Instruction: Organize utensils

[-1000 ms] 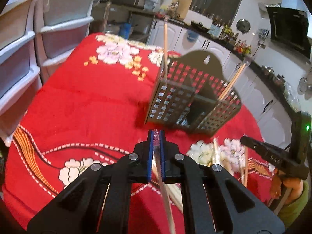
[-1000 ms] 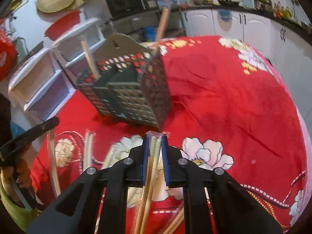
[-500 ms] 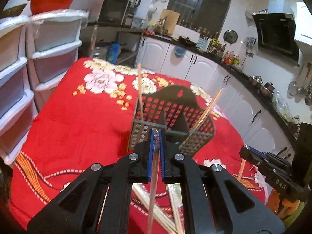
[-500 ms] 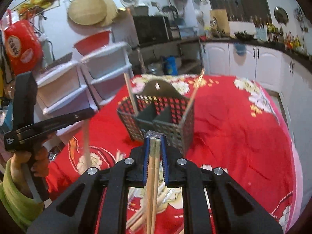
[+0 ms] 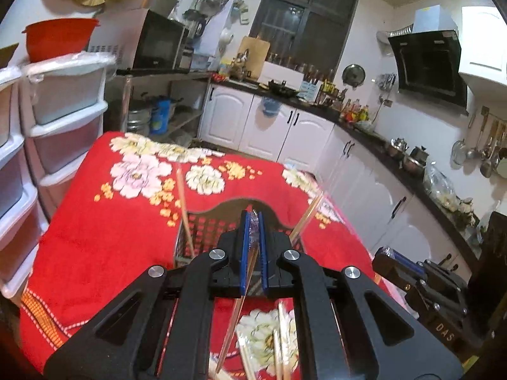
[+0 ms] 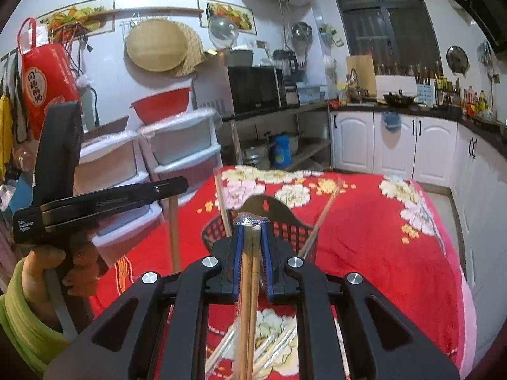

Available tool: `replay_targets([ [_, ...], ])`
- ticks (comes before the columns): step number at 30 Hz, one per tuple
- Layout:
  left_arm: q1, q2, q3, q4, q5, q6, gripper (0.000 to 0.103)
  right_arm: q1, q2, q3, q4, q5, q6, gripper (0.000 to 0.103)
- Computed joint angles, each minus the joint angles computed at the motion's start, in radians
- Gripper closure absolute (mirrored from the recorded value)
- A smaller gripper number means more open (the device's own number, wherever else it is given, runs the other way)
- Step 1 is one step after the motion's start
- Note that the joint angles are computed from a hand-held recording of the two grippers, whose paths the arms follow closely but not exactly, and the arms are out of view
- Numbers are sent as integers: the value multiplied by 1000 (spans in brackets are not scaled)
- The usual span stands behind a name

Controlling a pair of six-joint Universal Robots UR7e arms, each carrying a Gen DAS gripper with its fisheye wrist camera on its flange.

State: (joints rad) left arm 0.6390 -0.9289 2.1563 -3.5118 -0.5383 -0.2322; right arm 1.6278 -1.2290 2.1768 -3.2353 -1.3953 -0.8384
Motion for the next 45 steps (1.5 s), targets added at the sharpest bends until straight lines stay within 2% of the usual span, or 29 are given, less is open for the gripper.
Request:
replay_targets([
  [7, 10, 25, -58, -76, -13, 75, 102, 19, 10, -39, -24, 34, 19, 92],
  [17, 17, 81, -183, -211, 19, 246, 102, 46, 45, -114, -102, 72, 71, 92],
  [28, 48, 147, -300, -365, 1, 400, 102, 82, 157, -220, -248, 63, 100, 92],
  [34, 77, 182, -336, -431, -60, 461, 102, 78, 241, -283, -326, 69, 119, 92],
  [40, 116, 203, -338, -477, -130, 475, 102, 63, 313, -334, -366, 59, 137, 92],
  [45, 150, 212, -332, -465, -175, 446, 102, 45, 361, -355, -408, 80, 146, 92],
])
